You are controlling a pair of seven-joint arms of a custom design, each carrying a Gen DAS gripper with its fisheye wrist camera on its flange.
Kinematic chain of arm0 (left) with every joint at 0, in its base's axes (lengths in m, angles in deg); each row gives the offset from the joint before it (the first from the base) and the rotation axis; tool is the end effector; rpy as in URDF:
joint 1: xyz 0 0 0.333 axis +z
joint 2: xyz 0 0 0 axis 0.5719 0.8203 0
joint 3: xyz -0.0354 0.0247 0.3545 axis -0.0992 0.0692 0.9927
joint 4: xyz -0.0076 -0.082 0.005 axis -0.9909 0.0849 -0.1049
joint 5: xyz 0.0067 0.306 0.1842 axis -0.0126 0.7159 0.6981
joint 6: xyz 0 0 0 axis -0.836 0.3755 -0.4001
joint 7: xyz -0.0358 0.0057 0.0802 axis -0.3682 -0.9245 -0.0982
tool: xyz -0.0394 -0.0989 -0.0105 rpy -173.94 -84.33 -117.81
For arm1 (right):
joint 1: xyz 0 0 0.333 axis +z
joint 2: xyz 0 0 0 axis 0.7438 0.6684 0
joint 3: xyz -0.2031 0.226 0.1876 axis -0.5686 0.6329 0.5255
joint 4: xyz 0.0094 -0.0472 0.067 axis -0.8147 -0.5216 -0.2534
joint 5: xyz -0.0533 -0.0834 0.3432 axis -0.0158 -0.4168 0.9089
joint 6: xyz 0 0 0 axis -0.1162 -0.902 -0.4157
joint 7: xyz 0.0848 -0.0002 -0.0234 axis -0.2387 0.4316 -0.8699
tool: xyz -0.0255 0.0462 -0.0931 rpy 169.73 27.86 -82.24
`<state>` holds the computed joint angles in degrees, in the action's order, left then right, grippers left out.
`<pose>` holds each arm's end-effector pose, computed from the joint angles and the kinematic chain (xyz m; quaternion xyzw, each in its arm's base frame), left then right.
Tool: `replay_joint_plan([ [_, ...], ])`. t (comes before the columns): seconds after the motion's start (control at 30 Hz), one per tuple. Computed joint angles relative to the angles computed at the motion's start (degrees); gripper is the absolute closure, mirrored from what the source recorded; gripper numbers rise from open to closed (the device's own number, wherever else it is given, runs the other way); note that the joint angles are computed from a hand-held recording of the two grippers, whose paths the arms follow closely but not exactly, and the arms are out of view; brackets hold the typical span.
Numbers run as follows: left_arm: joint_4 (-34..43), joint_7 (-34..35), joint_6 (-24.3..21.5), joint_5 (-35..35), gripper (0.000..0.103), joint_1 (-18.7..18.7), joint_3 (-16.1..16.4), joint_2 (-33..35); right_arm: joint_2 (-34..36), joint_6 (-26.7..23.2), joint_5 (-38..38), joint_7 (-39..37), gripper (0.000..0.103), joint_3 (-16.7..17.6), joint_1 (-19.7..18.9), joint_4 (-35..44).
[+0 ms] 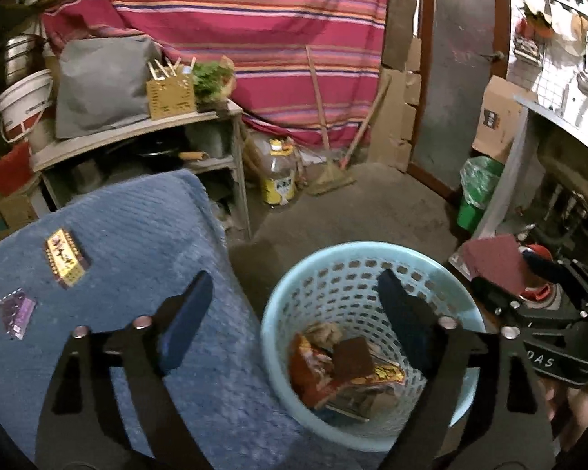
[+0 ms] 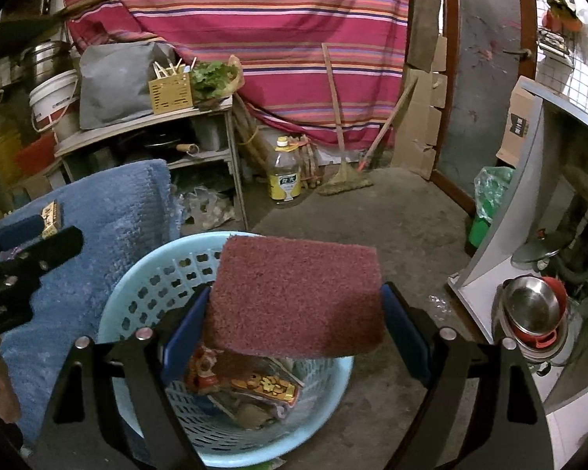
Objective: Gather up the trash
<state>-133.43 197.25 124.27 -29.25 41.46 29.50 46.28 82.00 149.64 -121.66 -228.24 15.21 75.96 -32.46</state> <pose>0.7073 -0.1596 0.3719 -0.3472 0.8209 -0.4245 0.1592 0.5688 0.2624 0.3517 -0.4043 0.8032 -0.3866 0.2047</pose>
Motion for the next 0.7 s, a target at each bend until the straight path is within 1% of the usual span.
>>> replay_joint_plan([
  [0.1,0.49,2.43,2.32,-1.79,0.007,1.55,-1.68,0.28,1.36,0.61,0.20,-0.73,0.019,-0.02,0.03,1.84],
  [0.17,0.99,3.79,3.17,-2.76,0.006,2.76,-2.72,0.49,2.34,0.67,0.64,-1.68,0.018,-0.17,0.26,3.34],
  [0.23,1.61,3.67,3.17,-3.10,0.006,3.20,-2.66,0.52,3.38,0.81,1.06,-2.65,0.017,-0.48,0.57,4.94],
  [0.33,2.47,4.22,3.10,-4.15,0.006,4.47,-2.95,0.57,4.44,0.85,1.63,-3.31,0.006,-1.13,1.19,6.62],
  [0.37,2.69,4.49,3.47,-4.58,0.006,4.68,-2.96,0.60,4.77,0.36,1.78,-3.47,0.006,-1.33,1.62,7.22],
  [0.43,2.79,6.71,3.94,-6.33,0.006,6.39,-4.25,0.69,5.33,-0.21,2.54,-4.54,0.005,-1.51,2.06,8.23],
  [0.5,2.79,8.57,4.15,-7.91,0.006,7.64,-4.65,0.51,6.01,-1.66,3.63,-5.54,0.004,-1.71,2.79,9.55],
  [0.6,2.52,8.83,2.69,-9.29,0.005,8.59,-3.28,-0.30,6.95,-2.94,4.33,-5.50,0.004,-2.03,4.00,11.37],
  [0.7,2.08,7.54,-0.82,-9.75,0.005,9.27,-0.35,-1.46,7.48,-2.73,4.73,-6.36,0.004,-1.95,4.89,12.87],
])
